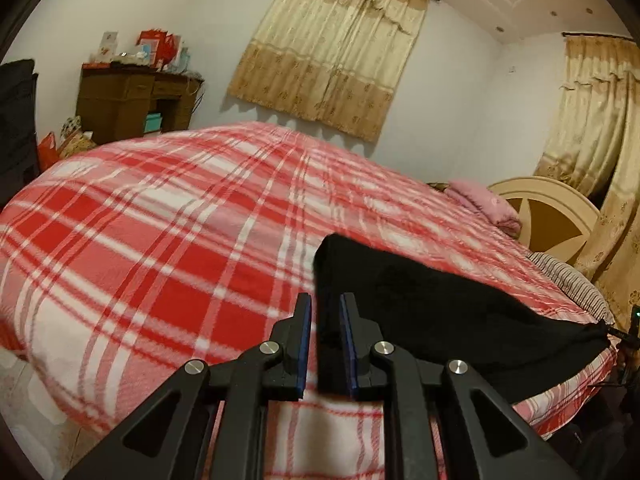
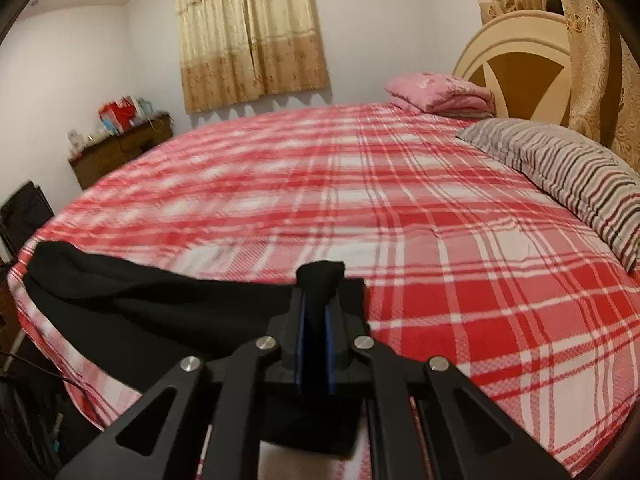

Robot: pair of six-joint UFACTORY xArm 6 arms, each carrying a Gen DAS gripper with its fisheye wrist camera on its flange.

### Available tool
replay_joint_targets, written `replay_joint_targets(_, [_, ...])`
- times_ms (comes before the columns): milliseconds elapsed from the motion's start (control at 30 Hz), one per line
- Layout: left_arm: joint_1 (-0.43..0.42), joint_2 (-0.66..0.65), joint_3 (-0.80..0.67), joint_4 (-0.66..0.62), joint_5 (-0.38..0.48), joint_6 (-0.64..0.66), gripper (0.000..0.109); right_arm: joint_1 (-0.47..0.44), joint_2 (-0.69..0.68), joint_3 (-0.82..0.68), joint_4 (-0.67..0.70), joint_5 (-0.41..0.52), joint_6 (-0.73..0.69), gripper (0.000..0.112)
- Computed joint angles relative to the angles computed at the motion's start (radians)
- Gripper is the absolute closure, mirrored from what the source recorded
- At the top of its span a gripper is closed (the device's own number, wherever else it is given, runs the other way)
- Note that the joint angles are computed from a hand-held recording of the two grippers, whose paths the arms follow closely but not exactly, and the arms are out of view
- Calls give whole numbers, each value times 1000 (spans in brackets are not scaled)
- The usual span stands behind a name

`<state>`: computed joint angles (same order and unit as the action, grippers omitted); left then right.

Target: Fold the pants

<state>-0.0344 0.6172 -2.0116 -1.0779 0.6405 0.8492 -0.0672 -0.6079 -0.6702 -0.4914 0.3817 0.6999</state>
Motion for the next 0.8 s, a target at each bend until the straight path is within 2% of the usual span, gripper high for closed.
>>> replay_joint_targets(67, [1, -5, 9, 10, 0, -14, 93, -6, -19, 15, 15, 6, -2, 85])
replay_joint_targets(133, [6, 2, 0, 26, 22, -48, 84, -10, -49, 36, 53, 7, -17, 69])
replay_joint_targets(167, [4, 6, -4, 36, 25, -64, 67, -9, -59, 37, 48, 17, -9, 58])
replay_joint_targets(200, [-4, 9, -9, 57, 8, -89, 47, -6, -74, 39, 26, 34, 13, 53])
replay_joint_targets(267, [-16, 15, -15, 68, -16, -109, 38, 12, -94, 28, -41, 79, 69, 52])
replay_joint_targets(333, [-26, 37, -51, 101, -5, -135, 38, 47, -107, 2, -147, 138, 160, 52])
replay_joint_targets(433, [-48, 81, -119, 223, -7, -228, 38, 135, -90, -71, -309, 224, 291, 50])
replay_joint_targets(533, [-71, 109, -157, 312, -12, -276, 39, 228, -23, -165, -423, 292, 337, 40])
replay_joint_targets(567, [-78, 115, -166, 347, -10, -291, 42, 247, -1, -188, -441, 283, 329, 34])
replay_joint_targets(600, [-81, 120, -173, 347, -1, -281, 55, 277, 27, -222, -464, 307, 325, 32])
replay_joint_targets(633, [-86, 122, -174, 374, 0, -292, 61, 304, 55, -255, -487, 338, 321, 32])
replay_joint_targets(700, [-95, 108, -146, 468, -35, -329, 69, 351, 106, -315, -523, 395, 319, 32])
replay_joint_targets(800, [-92, 103, -140, 491, -44, -349, 81, 391, 169, -377, -522, 402, 298, 32])
